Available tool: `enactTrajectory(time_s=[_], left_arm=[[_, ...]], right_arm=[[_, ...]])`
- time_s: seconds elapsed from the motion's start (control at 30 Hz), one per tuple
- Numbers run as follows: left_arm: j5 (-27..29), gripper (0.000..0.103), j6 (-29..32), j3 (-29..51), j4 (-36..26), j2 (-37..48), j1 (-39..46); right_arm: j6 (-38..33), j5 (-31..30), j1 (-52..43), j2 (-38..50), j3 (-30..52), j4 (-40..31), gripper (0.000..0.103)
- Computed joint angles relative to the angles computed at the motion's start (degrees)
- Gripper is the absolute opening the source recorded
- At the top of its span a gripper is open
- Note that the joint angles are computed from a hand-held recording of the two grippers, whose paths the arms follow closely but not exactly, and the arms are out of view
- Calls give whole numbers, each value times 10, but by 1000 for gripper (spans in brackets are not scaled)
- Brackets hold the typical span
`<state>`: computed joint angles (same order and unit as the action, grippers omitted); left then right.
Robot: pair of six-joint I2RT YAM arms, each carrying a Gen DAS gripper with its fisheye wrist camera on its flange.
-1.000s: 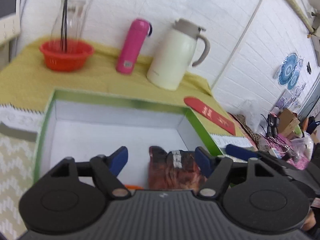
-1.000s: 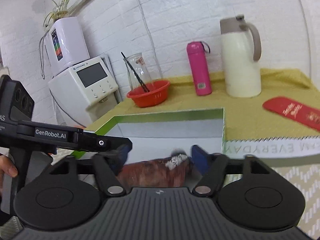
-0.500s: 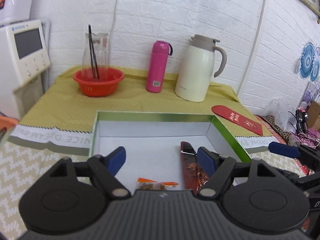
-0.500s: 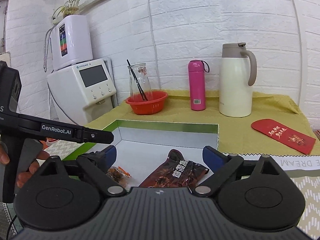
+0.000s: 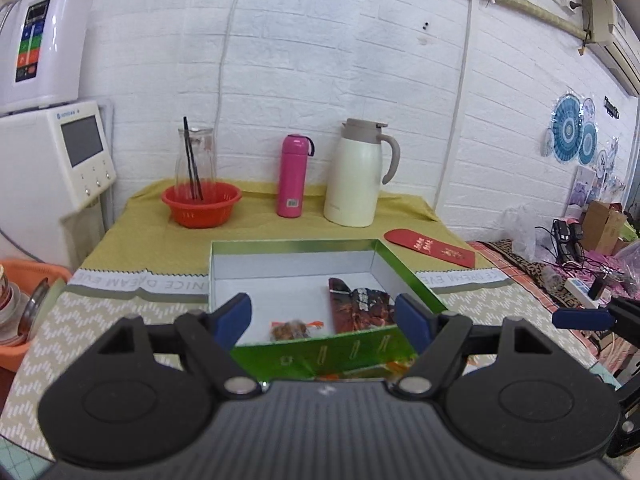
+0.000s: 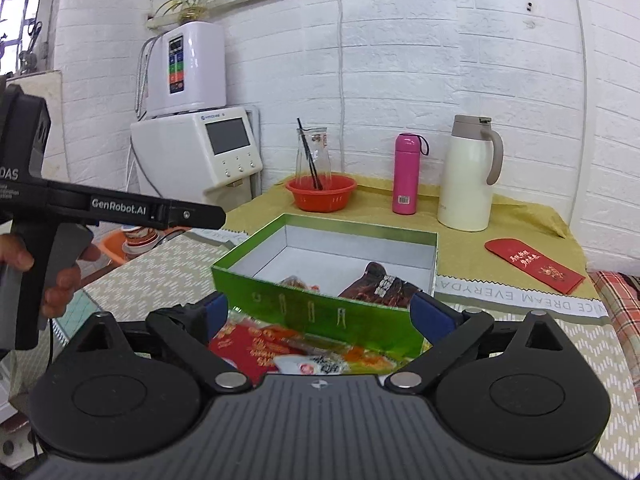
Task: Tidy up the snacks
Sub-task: 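Grasp the chocolate-chip cookie packet with right gripper while left gripper grasps orange apple-chip bag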
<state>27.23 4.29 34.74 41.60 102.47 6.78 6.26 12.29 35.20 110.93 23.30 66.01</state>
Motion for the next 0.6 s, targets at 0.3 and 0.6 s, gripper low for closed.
enactTrajectory(time_s=[0.3, 0.6], left_arm=[[97, 77, 93, -132, 8, -24, 53], [133, 77, 150, -151, -6, 55, 51]], right_arm=[[-9, -32, 68, 107, -95, 148, 103], [-104, -118, 48, 175, -14, 35, 103]])
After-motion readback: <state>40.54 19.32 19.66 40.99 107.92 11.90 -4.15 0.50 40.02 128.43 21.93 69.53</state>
